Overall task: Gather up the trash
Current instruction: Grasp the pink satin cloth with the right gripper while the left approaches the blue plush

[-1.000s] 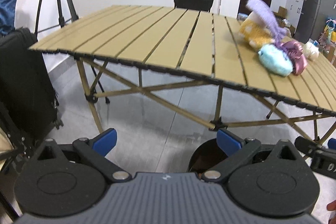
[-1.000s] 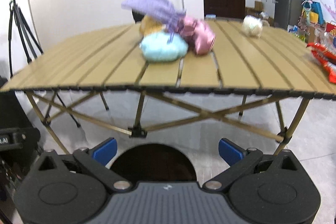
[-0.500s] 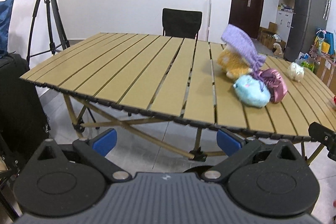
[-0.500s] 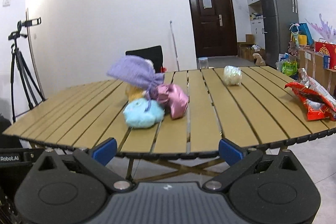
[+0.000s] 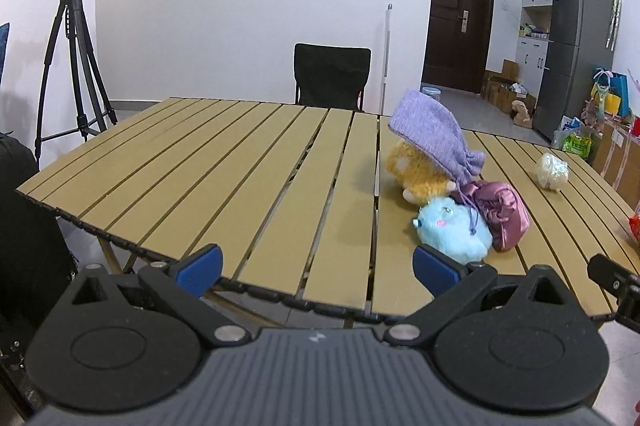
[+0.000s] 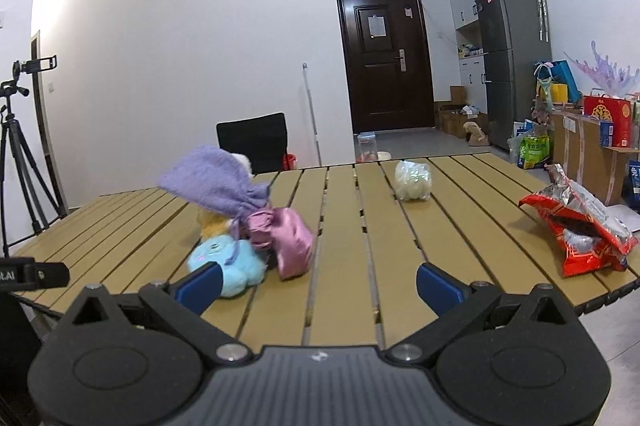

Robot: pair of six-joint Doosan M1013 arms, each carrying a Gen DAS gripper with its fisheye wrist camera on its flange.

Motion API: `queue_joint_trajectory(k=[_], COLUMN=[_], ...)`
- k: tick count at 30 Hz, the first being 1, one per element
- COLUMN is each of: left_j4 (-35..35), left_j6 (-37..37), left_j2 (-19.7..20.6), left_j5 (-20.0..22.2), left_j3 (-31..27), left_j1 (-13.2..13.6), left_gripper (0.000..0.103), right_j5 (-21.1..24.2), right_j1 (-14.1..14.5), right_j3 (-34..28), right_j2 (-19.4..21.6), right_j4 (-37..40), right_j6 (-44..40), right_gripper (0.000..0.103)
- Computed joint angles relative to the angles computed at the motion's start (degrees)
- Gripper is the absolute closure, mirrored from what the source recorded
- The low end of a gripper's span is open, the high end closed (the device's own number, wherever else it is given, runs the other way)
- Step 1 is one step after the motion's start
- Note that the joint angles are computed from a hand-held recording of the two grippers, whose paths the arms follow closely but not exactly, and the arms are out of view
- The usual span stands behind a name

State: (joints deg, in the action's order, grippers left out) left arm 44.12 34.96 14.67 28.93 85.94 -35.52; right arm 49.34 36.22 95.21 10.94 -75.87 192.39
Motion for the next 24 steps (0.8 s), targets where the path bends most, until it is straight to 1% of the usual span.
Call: queue_joint_trajectory(k=[5, 10, 15, 19, 24], left_j4=[-3.35, -7.28, -7.68, -8.06, -9.38], left_j6=[2.30, 5.99, 6.71, 6.65, 7.44], left_j2=[2.19, 4.62, 6.98, 8.46, 9.66], left_j5=[1.44, 2.57, 4.58, 5.69, 6.70], left_j3=[-3.14, -6.25, -9.37, -11.43, -12.94], left_j1=[0.15, 0.25, 0.20, 0.59, 0.97], left_gripper=[0.000, 0.000, 0.000, 0.000, 0.000], right_j5=[-0.14, -0.50, -3.39, -6.34, -9.72], right_j1=[-1.25, -2.69, -4.31, -5.75, -7.18], right_j3=[-0.19, -1.19, -2.68, -5.25, -8.44], right_j2=[0.48, 1.57, 2.90, 4.77, 7.27], right_j4=[-0.39, -0.44, 0.44, 3.67, 5.20], right_j6=[-0.68, -3.05, -5.62, -10.01, -11.75], right_gripper=[0.000, 0.000, 0.000, 0.000, 0.000])
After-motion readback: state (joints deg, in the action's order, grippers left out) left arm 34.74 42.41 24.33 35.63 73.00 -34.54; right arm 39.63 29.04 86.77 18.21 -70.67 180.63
